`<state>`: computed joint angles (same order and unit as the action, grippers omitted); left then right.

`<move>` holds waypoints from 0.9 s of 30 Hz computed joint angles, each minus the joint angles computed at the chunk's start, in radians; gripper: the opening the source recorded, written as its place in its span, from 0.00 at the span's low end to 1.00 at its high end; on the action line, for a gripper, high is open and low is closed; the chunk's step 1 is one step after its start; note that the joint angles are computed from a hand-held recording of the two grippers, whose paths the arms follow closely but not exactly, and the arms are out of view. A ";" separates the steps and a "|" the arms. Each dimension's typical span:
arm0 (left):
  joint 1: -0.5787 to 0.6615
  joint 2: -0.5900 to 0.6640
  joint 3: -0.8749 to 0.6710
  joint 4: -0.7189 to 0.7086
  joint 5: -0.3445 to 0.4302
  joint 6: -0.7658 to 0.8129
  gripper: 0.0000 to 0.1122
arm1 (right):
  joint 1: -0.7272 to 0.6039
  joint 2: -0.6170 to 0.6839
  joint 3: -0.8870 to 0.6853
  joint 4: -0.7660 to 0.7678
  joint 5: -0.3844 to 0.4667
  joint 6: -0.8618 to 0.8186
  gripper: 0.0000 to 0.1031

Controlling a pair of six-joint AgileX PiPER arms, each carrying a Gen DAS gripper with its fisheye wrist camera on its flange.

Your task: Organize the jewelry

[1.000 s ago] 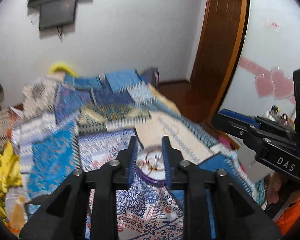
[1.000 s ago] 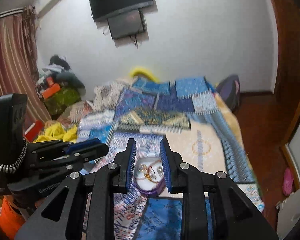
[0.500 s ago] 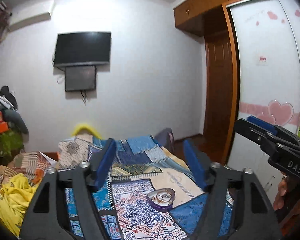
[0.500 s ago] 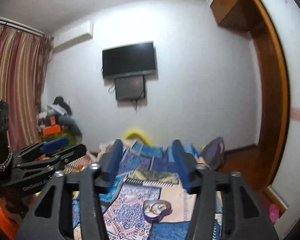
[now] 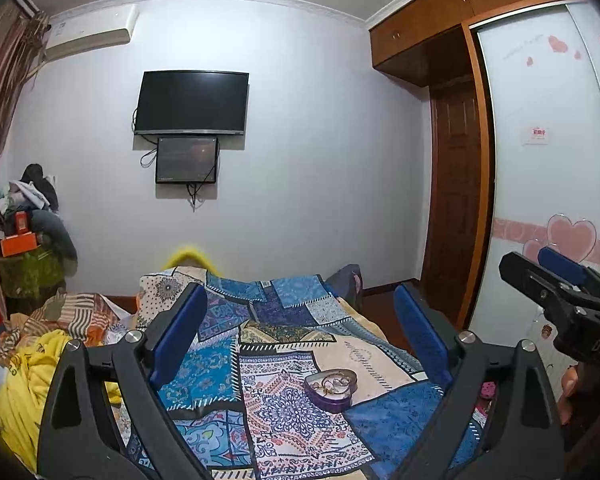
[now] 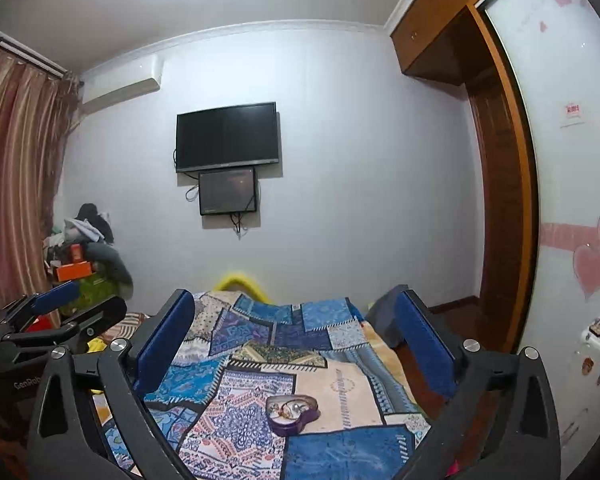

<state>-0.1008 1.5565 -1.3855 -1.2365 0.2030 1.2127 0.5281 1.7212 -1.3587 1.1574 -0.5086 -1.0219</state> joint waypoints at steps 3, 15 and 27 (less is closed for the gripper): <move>-0.001 -0.004 0.010 -0.023 -0.007 0.021 0.85 | 0.002 -0.007 0.001 0.023 0.011 -0.021 0.97; -0.008 -0.010 0.037 -0.083 -0.023 0.082 0.88 | 0.027 -0.047 0.078 0.021 -0.037 -0.045 0.97; -0.029 0.008 0.022 0.058 -0.038 -0.053 0.89 | 0.024 -0.045 0.068 0.079 -0.012 -0.103 0.97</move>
